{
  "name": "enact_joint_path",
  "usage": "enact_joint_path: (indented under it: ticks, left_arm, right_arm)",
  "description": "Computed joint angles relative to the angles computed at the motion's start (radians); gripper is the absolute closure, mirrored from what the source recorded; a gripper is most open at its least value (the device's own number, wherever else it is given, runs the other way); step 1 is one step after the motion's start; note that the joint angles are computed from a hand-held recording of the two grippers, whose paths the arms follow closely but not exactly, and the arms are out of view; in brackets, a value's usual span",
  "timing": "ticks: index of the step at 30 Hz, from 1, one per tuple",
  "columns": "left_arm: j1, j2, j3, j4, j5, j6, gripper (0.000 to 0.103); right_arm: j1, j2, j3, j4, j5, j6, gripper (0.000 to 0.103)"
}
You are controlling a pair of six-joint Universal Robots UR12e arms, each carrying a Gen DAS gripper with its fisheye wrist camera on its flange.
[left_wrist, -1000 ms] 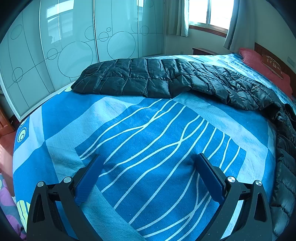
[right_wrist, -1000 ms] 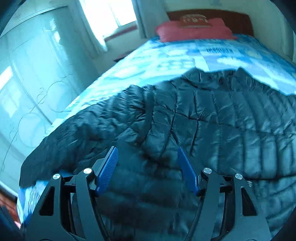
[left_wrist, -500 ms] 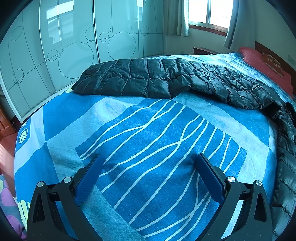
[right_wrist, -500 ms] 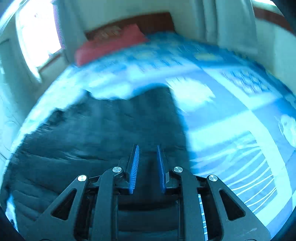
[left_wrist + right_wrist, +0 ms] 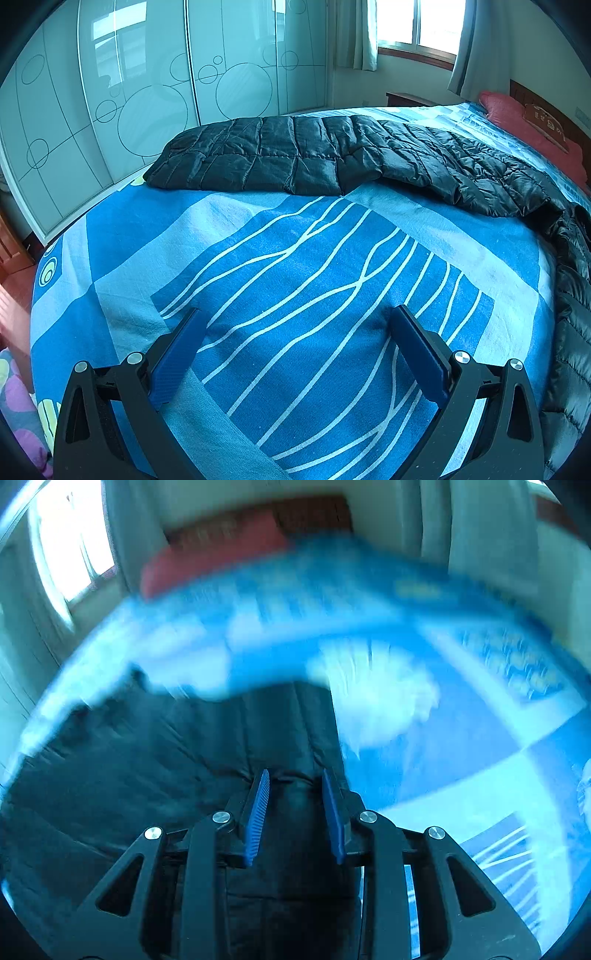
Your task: Fold large clothes
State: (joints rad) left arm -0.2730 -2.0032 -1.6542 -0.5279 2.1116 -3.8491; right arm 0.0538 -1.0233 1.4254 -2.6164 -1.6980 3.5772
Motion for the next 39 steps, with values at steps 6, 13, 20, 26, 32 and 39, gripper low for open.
enact_joint_path:
  ticks: [6, 13, 20, 26, 32, 39]
  left_arm:
    - [-0.001, 0.001, 0.0, -0.004, 0.006, 0.0, 0.004]
    - [-0.001, -0.001, 0.002, -0.003, 0.005, -0.001, 0.004]
    - [-0.002, -0.001, 0.002, 0.001, 0.001, -0.003, 0.004]
    - [-0.001, -0.002, 0.002, 0.002, -0.001, -0.004, 0.004]
    - [-0.001, -0.002, 0.001, 0.004, -0.004, -0.004, 0.004]
    - [0.0, -0.001, 0.0, 0.007, -0.009, -0.004, 0.004]
  right_arm:
    - [0.013, -0.002, -0.021, -0.067, -0.047, -0.002, 0.072]
    - [0.013, 0.029, -0.064, 0.025, -0.033, -0.021, 0.068]
    - [0.071, -0.054, 0.067, -0.13, 0.0, -0.055, 0.054]
    - [0.124, -0.019, 0.053, -0.077, -0.139, -0.129, 0.051]
    - [0.14, -0.03, 0.067, -0.109, -0.174, -0.145, 0.033]
    - [0.153, -0.064, 0.118, -0.167, -0.151, -0.129, 0.012]
